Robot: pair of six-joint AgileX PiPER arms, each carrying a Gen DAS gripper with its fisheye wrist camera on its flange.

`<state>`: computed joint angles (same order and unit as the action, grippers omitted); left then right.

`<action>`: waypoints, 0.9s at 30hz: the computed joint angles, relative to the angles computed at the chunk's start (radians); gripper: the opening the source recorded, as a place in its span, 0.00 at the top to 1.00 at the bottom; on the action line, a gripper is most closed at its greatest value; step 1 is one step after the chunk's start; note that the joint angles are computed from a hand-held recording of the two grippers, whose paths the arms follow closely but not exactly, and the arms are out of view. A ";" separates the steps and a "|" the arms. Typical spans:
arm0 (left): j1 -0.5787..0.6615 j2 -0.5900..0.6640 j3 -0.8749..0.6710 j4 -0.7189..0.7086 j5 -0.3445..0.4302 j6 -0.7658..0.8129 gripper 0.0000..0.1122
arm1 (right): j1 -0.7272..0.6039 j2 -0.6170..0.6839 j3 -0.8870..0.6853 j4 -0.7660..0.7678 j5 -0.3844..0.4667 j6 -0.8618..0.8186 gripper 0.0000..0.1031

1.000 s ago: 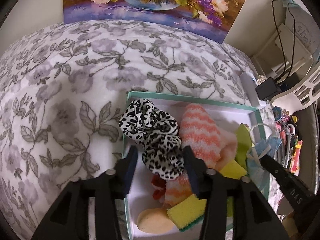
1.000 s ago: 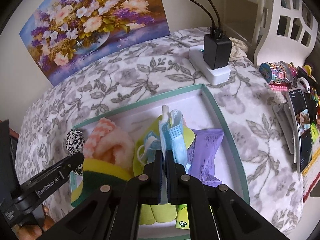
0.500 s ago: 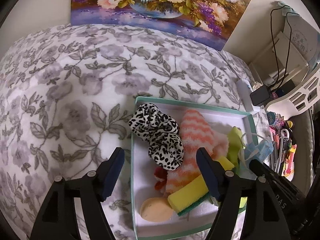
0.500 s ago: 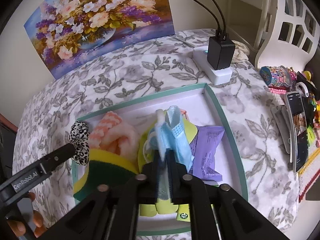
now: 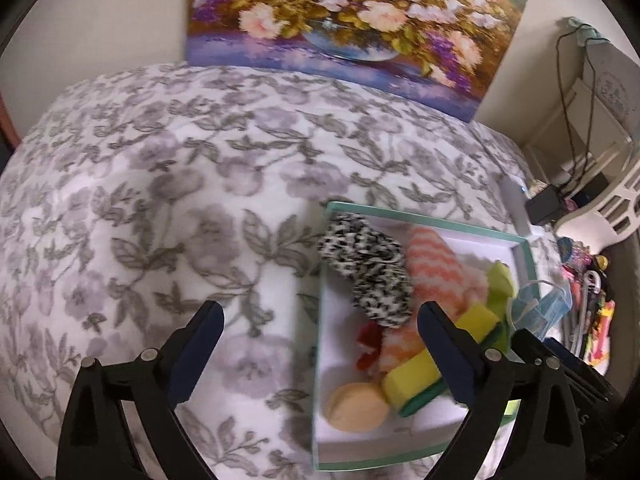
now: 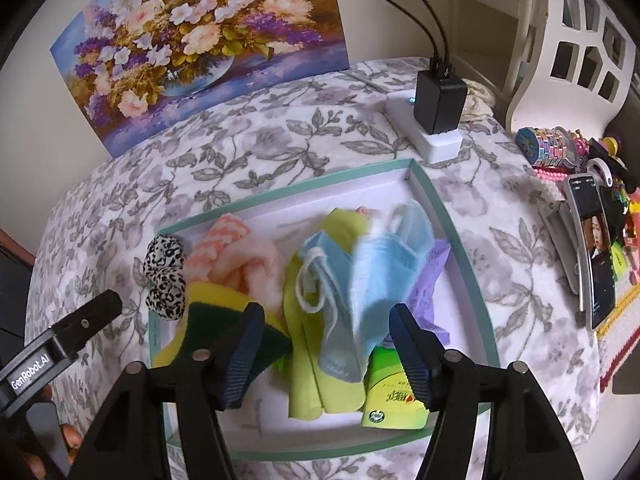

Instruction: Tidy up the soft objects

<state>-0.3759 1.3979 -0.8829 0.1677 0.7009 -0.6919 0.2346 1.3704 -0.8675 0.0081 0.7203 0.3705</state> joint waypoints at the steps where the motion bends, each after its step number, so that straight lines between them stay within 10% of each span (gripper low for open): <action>1: -0.001 -0.007 0.006 0.028 0.012 -0.029 0.13 | 0.008 -0.001 0.002 -0.004 0.001 0.007 0.29; 8: -0.010 -0.036 0.033 0.151 0.085 -0.153 0.13 | 0.080 -0.036 0.026 -0.071 -0.001 0.087 0.01; 27: -0.049 -0.158 0.121 0.235 0.278 -0.246 0.13 | 0.291 -0.168 0.081 -0.226 0.056 0.324 0.00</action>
<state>-0.4250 1.2404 -0.7617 0.4028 0.9786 -0.9380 0.5255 1.2028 -0.7870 -0.2181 0.7766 0.6944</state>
